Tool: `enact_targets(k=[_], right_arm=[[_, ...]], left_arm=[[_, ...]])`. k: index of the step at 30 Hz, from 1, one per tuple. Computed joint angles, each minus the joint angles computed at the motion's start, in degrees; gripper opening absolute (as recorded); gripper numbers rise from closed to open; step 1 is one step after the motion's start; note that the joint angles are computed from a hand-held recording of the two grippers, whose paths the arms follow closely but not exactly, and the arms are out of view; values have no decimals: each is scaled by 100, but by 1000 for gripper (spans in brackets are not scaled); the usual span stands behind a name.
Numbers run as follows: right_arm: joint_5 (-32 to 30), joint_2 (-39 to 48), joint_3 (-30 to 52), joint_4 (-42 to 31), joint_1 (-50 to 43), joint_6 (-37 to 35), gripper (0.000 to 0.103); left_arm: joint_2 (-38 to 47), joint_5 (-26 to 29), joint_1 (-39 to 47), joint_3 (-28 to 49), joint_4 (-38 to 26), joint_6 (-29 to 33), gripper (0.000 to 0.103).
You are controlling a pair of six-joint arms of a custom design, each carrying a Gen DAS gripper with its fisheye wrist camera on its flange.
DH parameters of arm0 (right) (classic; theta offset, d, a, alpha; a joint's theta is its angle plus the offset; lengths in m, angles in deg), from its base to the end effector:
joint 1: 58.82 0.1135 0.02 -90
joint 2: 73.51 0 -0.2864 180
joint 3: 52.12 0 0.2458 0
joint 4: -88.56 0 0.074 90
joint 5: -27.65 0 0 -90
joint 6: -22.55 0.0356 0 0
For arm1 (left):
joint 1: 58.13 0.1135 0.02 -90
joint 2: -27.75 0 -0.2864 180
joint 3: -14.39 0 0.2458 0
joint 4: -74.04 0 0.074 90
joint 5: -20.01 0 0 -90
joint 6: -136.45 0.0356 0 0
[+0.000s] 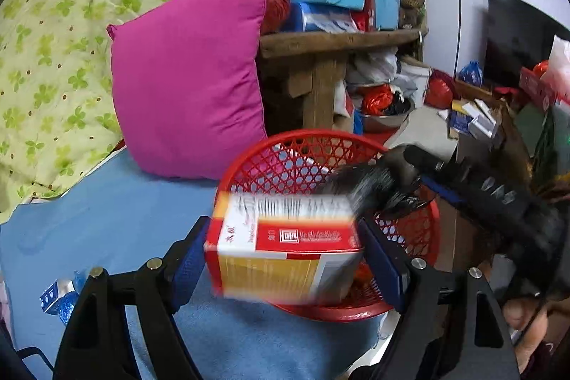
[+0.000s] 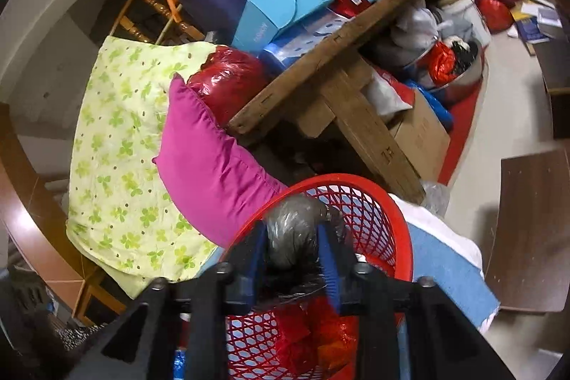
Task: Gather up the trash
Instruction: 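Drop the medicine box and black bag into the red basket with both grippers, then move both tools back toward the blue bag and blue box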
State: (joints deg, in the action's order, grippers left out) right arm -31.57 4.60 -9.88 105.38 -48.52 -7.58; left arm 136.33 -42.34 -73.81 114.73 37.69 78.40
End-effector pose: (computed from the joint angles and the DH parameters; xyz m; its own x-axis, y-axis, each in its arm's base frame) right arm 0.2581 0.0284 0.2156 0.1176 0.7766 -0.6189 0.4395 0.5182 0.7337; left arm 0.4092 -0.1320 0.2757 -0.2784 0.5650 -0.7767 0.8308 0.5474 0.1004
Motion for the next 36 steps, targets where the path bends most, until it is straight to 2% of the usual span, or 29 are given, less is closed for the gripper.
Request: enact_targets(k=[1,2,7,14,18,22,24,29,33,36], right_arm=[[28,-8,-88,205,17,13,65],[121,-9,-166,365,58,10,67],[495,8,-186,909,398,-561,67],[1087,623,528,1262,1309,-1819,67],[950,1171,1061,1437,1696,-2369,67],[564,1936,2059,863,1980,-2602,67],[274,2285,2506,591,2034,-2611,67],[-543,3341,4025,-606,2090,-2389,67],[-807,4244,5510,-2022,2187,-2427,67],[-973,4813,6448,-2884,2225,-2450,67]], left_arm=[[21,-8,23,9,-21,7,84],[50,-5,61,40,-82,14,84],[95,145,539,31,-175,98,85],[509,262,1721,57,-143,317,87],[1154,51,2545,453,-71,395,87],[2022,-219,3251,1448,-206,82,87],[2295,-322,3458,1755,-112,-14,87],[2910,-569,3719,2404,27,-214,87],[3405,-886,3692,3093,-297,-324,87],[3463,-1038,3689,3100,-121,-362,87]])
